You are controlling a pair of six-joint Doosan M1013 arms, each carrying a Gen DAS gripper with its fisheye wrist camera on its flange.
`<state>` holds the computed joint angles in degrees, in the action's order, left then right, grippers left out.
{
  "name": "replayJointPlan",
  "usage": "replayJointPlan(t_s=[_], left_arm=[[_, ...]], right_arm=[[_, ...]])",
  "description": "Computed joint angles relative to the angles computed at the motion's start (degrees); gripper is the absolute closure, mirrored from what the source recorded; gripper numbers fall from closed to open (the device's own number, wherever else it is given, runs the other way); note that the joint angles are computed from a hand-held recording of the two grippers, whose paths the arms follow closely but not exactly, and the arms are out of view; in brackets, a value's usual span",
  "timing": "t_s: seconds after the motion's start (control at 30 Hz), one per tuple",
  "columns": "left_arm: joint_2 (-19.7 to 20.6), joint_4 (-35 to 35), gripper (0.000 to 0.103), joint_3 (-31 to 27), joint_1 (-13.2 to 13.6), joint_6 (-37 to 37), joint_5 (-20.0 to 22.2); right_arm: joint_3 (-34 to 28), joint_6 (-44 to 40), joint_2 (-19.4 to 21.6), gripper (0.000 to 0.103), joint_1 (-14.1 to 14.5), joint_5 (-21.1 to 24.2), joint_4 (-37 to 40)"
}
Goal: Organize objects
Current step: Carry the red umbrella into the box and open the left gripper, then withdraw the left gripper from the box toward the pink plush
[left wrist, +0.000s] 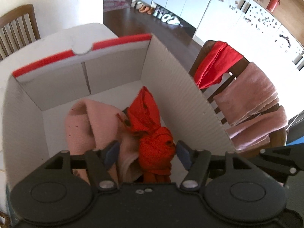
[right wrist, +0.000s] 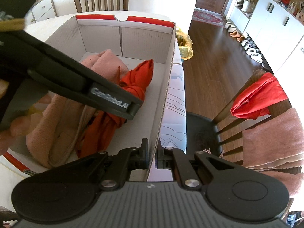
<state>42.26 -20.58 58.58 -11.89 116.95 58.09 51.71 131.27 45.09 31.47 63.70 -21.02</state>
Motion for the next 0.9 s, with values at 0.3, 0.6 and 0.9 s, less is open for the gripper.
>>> replayJointPlan(t_s=[0.3,0.6,0.9], left_arm=[[-3.4,-0.6,0.035,3.4,0.9,-0.7,-4.8],[-7.0,-1.8,0.035,7.0,2.2,-2.2,-8.9],[-10.8,-3.7,0.035,11.6,4.1,-2.4,-13.8]], right_arm=[[0.3,0.1,-0.1,0.097,0.0,-0.2,0.0],[0.7,0.1,-0.3,0.097,-0.1,-0.3,0.0],[1.8,0.4,-0.9,0.097,-0.2,-0.8,0.0]])
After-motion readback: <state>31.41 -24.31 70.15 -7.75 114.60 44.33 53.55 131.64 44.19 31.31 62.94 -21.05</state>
